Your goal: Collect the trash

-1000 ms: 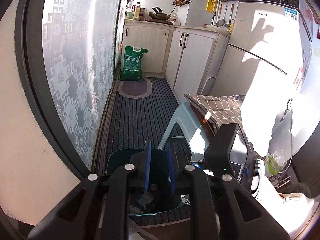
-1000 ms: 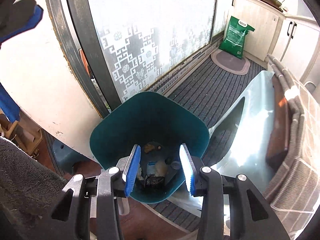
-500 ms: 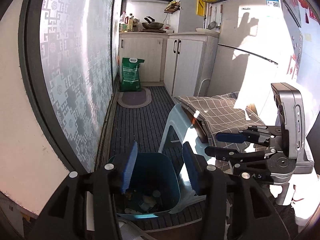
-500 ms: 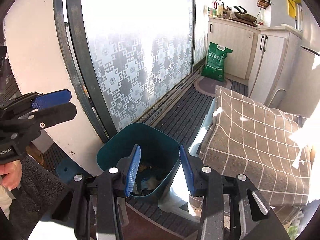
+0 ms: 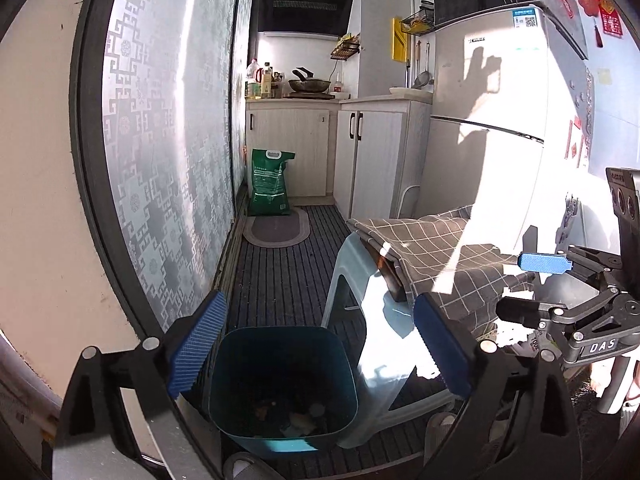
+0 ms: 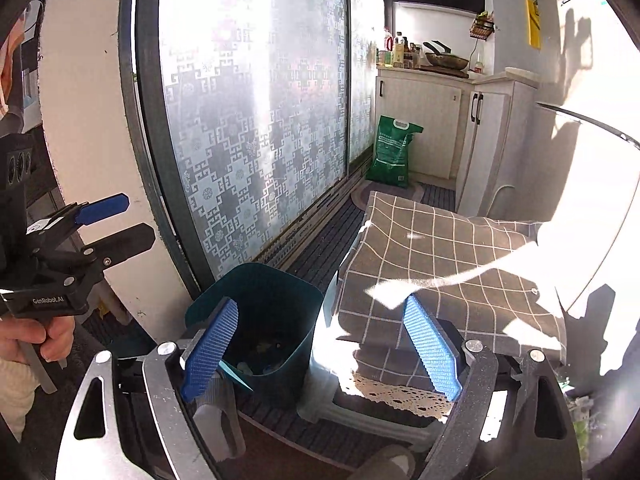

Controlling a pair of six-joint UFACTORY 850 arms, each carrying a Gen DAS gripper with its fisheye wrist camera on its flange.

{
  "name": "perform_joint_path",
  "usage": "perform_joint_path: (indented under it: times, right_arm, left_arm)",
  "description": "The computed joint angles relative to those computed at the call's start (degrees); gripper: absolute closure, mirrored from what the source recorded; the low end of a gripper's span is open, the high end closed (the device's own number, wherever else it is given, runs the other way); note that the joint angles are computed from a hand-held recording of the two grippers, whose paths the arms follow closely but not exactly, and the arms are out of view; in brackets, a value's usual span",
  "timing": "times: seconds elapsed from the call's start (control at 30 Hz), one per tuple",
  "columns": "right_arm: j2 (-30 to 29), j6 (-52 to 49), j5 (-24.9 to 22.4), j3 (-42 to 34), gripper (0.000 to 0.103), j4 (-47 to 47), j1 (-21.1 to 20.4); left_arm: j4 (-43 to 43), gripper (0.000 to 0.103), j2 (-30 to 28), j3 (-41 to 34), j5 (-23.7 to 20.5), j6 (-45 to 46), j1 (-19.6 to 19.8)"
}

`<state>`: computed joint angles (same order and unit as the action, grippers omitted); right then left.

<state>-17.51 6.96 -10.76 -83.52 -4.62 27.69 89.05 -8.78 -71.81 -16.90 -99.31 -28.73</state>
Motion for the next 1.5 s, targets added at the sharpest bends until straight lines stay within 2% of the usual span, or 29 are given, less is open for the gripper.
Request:
perform_joint_path:
  times: [0.1, 0.17, 0.23, 0.4, 0.5, 0.53, 0.6, 0.87, 1.5]
  right_arm:
    - [1.1, 4.8, 1.0, 1.4, 0.009, -4.3, -0.1]
    - [1.8, 12.3, 1.3, 2.1, 0.005, -12.1, 0.1]
    - [2.4, 14.3, 1.5, 2.7, 0.004, -14.4, 0.1]
    - [2.1, 11.9, 1.7, 2.7, 0.003, -12.2, -0.1]
    - [1.1, 2.1, 1.6, 2.2, 0.003, -2.3, -0.3]
    - [0.7, 1.5, 1.3, 1.9, 0.003, -1.7, -0.4]
    - [0.3, 3.6, 0.7, 1.6, 0.003, -4.1, -0.3]
    - [0.7, 2.4, 1.1, 2.1, 0.003, -3.0, -0.3]
    - [0.6, 1.7, 0.8, 2.0, 0.003, -2.2, -0.5]
  left_arm:
    - [-1.7, 0.003, 0.1, 0.3, -2.1, 0.9, -0.5]
    - [-2.6, 0.003, 0.2, 0.4, -1.9, 0.8, -0.2]
    - [-3.5, 0.003, 0.3, 0.4, -1.4, 0.8, 0.0]
    - [-6.0, 0.003, 0.0, 0.1, -2.4, 2.1, 0.1]
    - [-6.9, 0.003, -0.3, 0.0, -1.9, 2.2, 0.2]
    - [-6.7, 0.003, -0.3, 0.1, -2.1, 1.9, 0.2]
    - [-7.0, 0.003, -0.5, 0.0, -2.9, 2.1, 0.1]
    - [-9.3, 0.003, -1.2, -0.8, -5.6, 4.6, -0.3]
    - [-9.7, 0.003, -1.2, -0.8, -6.0, 4.8, -0.4]
